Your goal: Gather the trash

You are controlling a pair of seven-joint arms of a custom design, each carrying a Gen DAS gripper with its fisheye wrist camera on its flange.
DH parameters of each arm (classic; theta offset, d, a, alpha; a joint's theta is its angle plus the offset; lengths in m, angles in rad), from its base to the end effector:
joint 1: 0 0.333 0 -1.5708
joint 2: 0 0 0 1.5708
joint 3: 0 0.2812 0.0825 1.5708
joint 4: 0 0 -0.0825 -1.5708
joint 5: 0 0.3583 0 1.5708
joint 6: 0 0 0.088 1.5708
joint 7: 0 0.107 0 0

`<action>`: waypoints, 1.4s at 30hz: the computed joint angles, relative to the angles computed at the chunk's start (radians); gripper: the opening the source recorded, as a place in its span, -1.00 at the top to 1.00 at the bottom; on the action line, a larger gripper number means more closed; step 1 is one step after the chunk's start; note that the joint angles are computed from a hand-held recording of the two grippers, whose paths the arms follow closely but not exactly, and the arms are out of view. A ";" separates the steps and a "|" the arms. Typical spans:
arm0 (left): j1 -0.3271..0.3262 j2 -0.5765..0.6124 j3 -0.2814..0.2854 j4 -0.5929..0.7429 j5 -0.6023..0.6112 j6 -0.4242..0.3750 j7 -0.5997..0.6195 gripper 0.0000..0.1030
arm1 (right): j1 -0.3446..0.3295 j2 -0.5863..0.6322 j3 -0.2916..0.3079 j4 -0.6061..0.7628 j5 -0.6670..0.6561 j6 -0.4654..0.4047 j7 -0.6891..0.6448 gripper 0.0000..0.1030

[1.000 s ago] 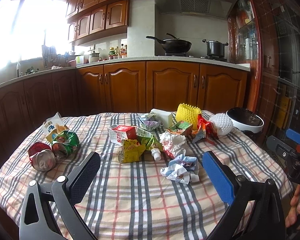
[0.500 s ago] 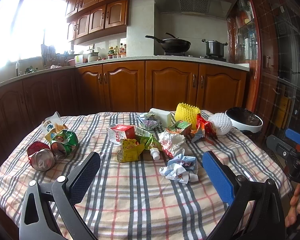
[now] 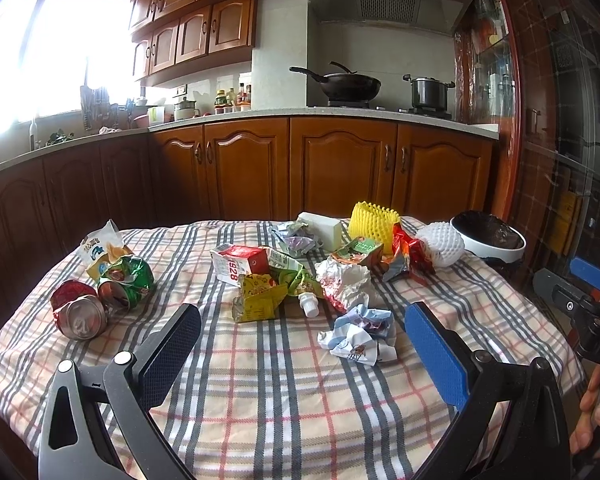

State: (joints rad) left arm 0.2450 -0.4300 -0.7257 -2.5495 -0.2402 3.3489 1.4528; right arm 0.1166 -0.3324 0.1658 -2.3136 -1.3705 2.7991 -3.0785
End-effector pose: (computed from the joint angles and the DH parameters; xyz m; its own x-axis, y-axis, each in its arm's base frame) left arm 0.4028 -0.2122 0.5070 -0.2391 -0.9707 0.0215 -0.3942 0.0769 -0.9158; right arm 0.4391 0.1810 0.5103 -0.1455 -0.9884 -0.0436 -0.4124 0.1007 -0.9054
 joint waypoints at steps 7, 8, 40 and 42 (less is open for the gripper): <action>-0.018 0.019 0.022 0.011 0.010 -0.013 0.002 -0.99 | -0.005 0.005 -0.012 -0.006 0.019 0.026 -0.005 -1.00; -0.024 0.023 0.029 0.014 0.013 -0.016 0.002 -0.99 | -0.006 0.006 -0.013 -0.005 0.024 0.030 -0.008 -1.00; -0.441 0.418 0.483 0.442 0.151 -0.411 0.097 -0.57 | 0.008 0.282 -0.151 0.167 0.786 0.203 -0.764 -0.55; -0.452 0.444 0.492 0.475 0.151 -0.436 0.109 -0.54 | 0.006 0.311 -0.159 0.202 0.832 0.188 -0.806 -0.50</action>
